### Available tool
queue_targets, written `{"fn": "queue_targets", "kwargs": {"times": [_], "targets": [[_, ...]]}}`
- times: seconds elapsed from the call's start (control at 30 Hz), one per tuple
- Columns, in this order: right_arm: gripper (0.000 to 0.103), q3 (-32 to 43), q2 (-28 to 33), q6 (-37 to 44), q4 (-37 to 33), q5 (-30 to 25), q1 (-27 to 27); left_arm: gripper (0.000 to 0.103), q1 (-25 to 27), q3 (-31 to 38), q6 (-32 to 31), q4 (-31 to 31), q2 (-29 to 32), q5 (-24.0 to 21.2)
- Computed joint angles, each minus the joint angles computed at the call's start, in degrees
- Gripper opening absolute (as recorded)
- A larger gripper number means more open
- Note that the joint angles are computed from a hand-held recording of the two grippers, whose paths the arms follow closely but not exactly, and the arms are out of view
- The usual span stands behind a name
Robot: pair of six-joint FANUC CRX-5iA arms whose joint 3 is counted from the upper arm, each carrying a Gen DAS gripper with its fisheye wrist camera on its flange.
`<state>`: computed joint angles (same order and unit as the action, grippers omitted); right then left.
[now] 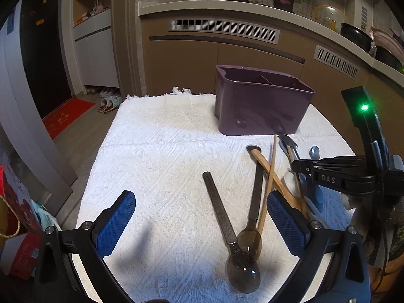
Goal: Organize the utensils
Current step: 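Move the left tool down toward the wooden chopsticks among the utensils, then close the left tool on one wooden chopstick and lift it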
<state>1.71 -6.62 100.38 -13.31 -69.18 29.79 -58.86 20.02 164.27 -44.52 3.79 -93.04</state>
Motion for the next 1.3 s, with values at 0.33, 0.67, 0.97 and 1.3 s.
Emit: {"fn": "queue_targets", "kwargs": {"times": [0.33, 0.67, 0.97, 1.3], "targets": [[0.002, 2.3, -2.1, 6.4, -6.4, -1.4, -8.8, 0.103, 2.2, 4.0, -5.6, 3.7, 3.5, 1.0], [0.002, 2.6, -2.4, 10.2, -10.3, -2.2, -16.1, 0.084, 6.2, 8.0, -15.8, 9.5, 7.3, 5.1], [0.002, 0.2, -2.7, 13.7, -12.7, -1.2, -19.4, 0.055, 13.0, 10.5, -27.0, 17.8, 11.2, 10.3], [0.003, -1.2, -2.5, 15.6, -13.4, -0.4, -20.5, 0.041, 17.7, 10.6, -27.5, 22.9, 14.0, 13.0]]}}
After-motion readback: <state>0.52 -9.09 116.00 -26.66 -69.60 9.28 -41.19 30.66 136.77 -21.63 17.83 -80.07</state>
